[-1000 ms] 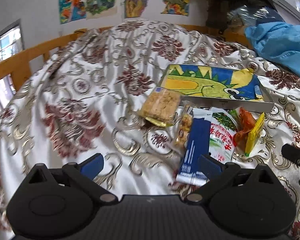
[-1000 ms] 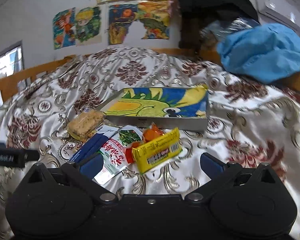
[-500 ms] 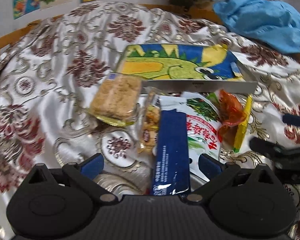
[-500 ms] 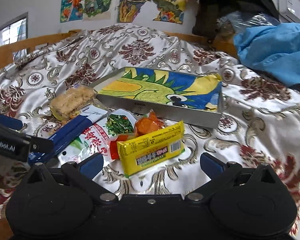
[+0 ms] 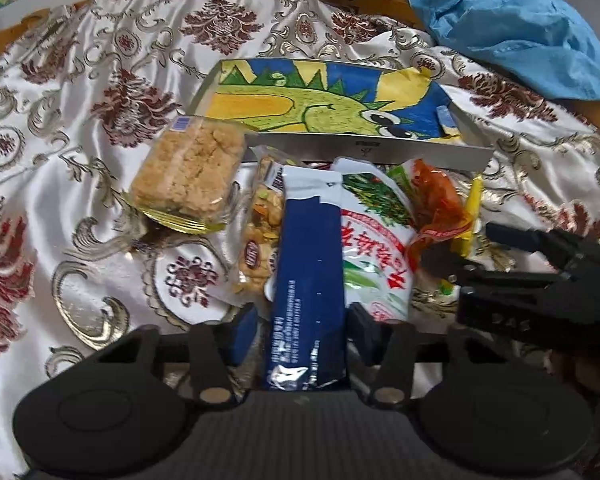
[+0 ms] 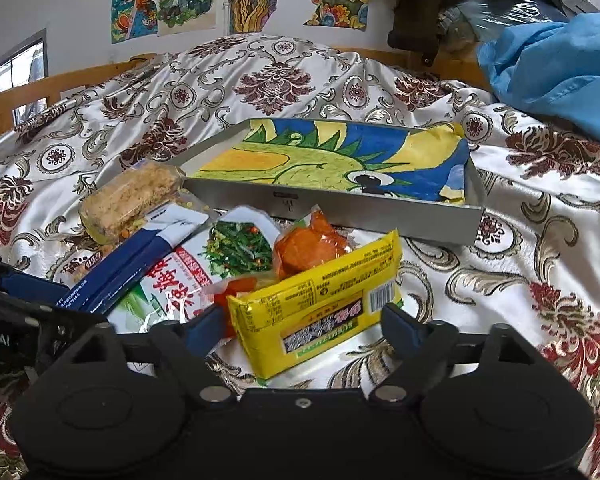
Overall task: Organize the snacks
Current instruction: 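Grasp the blue stick pack with left tool while right tool grasps yellow candy bar, then carry both snacks into the tray and open both tools to release them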
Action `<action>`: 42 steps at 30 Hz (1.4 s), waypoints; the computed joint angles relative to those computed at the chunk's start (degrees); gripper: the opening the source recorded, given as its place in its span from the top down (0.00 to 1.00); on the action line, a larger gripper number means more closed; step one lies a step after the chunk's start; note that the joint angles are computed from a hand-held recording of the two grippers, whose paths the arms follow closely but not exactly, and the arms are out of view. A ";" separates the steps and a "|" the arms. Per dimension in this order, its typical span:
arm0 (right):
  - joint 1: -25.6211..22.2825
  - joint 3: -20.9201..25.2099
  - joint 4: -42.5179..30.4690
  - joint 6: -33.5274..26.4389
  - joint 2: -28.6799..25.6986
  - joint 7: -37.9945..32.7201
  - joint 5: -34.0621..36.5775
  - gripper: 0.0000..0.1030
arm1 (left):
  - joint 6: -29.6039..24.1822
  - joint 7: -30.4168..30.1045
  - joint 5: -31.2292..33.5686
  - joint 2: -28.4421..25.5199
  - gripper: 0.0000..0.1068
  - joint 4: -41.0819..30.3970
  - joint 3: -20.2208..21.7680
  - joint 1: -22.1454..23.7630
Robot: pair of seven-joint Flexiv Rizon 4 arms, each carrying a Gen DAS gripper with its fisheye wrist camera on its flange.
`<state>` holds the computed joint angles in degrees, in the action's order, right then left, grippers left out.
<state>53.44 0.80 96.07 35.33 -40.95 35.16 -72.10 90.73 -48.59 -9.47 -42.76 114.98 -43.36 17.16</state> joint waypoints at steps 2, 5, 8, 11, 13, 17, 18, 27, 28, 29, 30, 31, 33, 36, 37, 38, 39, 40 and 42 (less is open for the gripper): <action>0.51 0.07 -0.19 -1.08 -0.15 0.37 0.48 0.33 | -0.85 -0.06 -0.36 -0.14 0.59 -0.04 -0.63 0.45; 1.36 0.21 -0.35 -3.23 -0.08 0.57 1.18 0.45 | -0.73 -0.07 -0.64 0.00 0.60 0.29 -0.75 0.54; 2.64 0.83 -1.49 -6.96 -0.34 0.05 3.69 0.59 | -1.25 -1.17 -1.52 0.57 0.60 0.55 -0.67 0.36; 3.64 1.49 -1.70 -9.33 -0.06 3.31 6.39 0.61 | -1.08 -2.05 -2.11 1.19 0.59 0.92 -0.14 -0.22; 3.64 1.62 -0.96 -8.99 0.41 5.71 6.41 0.60 | -0.50 -1.99 -1.53 1.58 0.58 0.68 1.61 -1.81; 2.34 1.29 1.62 -5.33 1.61 10.53 3.13 0.52 | -0.78 -2.04 -1.70 1.12 0.51 0.13 2.44 -2.86; 1.95 1.23 2.19 -4.46 1.81 11.84 2.31 0.50 | -0.98 -2.09 -1.88 0.89 0.50 -0.07 2.39 -2.90; -0.76 1.58 5.30 0.06 3.09 21.84 -1.70 0.61 | -1.87 -2.48 -3.30 0.23 0.59 -0.20 1.25 -2.35; -1.00 1.63 5.60 0.60 3.24 22.75 -2.18 0.63 | -1.83 -2.66 -3.44 0.36 0.59 -0.09 1.21 -2.33; -1.10 1.75 5.68 0.75 3.32 23.10 -2.34 0.65 | -1.71 -2.88 -3.57 0.49 0.60 0.09 1.12 -2.24; -1.13 1.90 5.66 0.78 3.35 22.97 -2.42 0.70 | -1.59 -3.27 -3.71 0.78 0.61 0.30 1.28 -2.34; -1.01 2.11 5.43 0.47 3.30 22.36 -2.18 0.73 | -1.69 -3.81 -3.87 1.28 0.61 0.47 1.76 -2.71; -0.25 2.48 4.83 -0.81 3.31 20.66 -1.59 0.77 | -1.68 -4.95 -4.21 2.60 0.63 1.12 2.91 -3.59; 1.11 2.79 4.59 -2.52 3.73 18.60 -2.04 0.85 | -1.28 -6.40 -4.54 4.52 0.64 2.60 4.13 -4.61; 1.75 2.95 4.25 -3.65 3.74 17.23 -1.97 0.87 | -1.13 -6.51 -4.49 4.88 0.65 3.10 3.86 -4.40; 2.41 3.11 3.83 -4.91 3.69 15.49 -1.85 0.87 | -0.90 -6.42 -4.35 5.05 0.65 3.68 3.19 -3.85; 2.95 3.26 3.44 -5.99 3.62 13.93 -1.67 0.87 | -0.64 -6.16 -4.09 5.07 0.65 4.32 2.08 -2.94; 3.54 3.41 3.00 -7.16 3.51 12.31 -1.41 0.87 | -0.24 -6.01 -3.71 5.10 0.65 4.94 1.17 -2.17; 4.33 3.62 2.42 -8.75 3.44 10.44 -0.93 0.87 | 0.66 -6.07 -2.61 5.48 0.66 6.00 0.18 -1.36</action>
